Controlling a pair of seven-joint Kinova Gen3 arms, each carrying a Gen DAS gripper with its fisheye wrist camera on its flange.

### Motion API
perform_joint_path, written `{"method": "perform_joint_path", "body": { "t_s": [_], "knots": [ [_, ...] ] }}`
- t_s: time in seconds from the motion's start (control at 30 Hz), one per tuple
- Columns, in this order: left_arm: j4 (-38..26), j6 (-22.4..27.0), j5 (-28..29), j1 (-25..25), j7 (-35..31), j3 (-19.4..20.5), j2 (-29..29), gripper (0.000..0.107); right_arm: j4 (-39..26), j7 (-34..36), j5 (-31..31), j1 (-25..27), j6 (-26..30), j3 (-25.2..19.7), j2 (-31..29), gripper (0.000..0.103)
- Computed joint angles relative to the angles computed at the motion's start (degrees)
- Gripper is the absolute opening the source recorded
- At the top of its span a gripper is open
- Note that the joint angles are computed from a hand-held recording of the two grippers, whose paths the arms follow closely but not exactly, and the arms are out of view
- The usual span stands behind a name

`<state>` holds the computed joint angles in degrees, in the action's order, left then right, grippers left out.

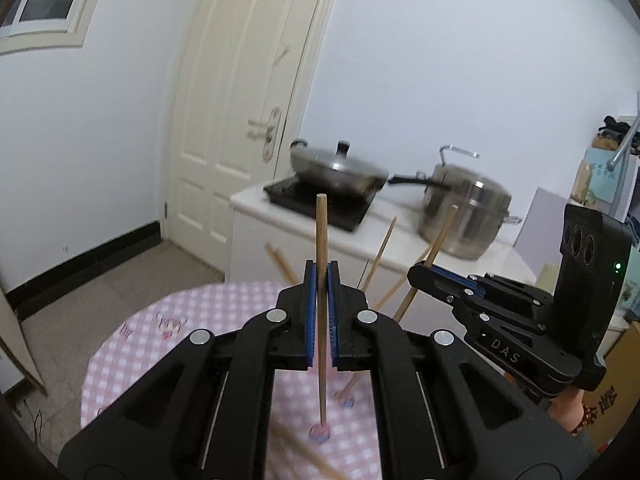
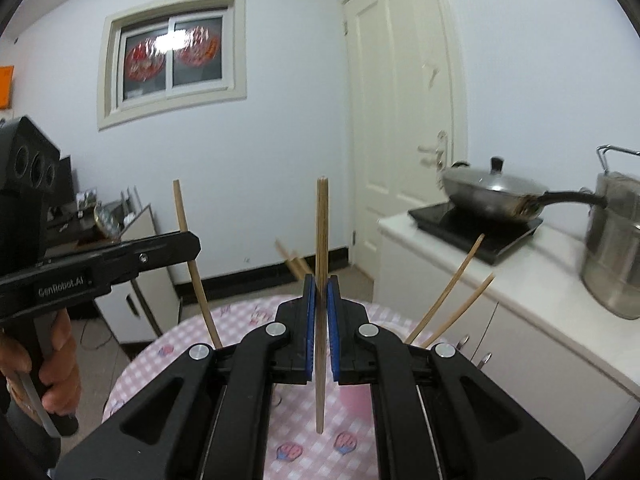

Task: Organize utensils
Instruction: 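Lift both held chopsticks upright above the pink cup with both tools, then open both tools to drop the chopsticks into the pink cup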

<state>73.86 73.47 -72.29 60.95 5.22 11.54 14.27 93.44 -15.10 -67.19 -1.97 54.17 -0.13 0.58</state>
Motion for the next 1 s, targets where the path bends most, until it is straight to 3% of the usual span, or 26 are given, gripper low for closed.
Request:
{"method": "perform_joint_path", "body": {
  "t_s": [0.2,0.37,0.53,0.83,1.0],
  "knots": [
    [-3.63,-2.31,-6.06,0.83,0.77,-2.90,3.08,0.005,-1.19,1.20,-3.91,-0.15,-3.02,-0.09,-0.11,0.004],
    [-3.18,-7.96,-10.86,-0.42,7.15,-5.50,4.58,0.005,-1.84,2.72,-6.86,-0.60,-6.08,-0.25,0.35,0.004],
    [-3.94,-8.26,-13.19,-0.91,10.40,-7.32,6.55,0.005,-2.84,3.01,-8.92,0.33,-6.43,-0.45,1.75,0.004],
    [-3.49,-9.21,-11.03,-2.51,12.93,-9.18,9.05,0.006,-3.49,4.32,-9.77,0.90,-9.78,-1.99,3.65,0.004],
    [-3.13,-7.64,-11.60,-1.47,13.55,-10.44,10.66,0.006,-0.35,9.13,-13.93,0.80,-13.32,-3.17,3.91,0.004]
  ]
}}
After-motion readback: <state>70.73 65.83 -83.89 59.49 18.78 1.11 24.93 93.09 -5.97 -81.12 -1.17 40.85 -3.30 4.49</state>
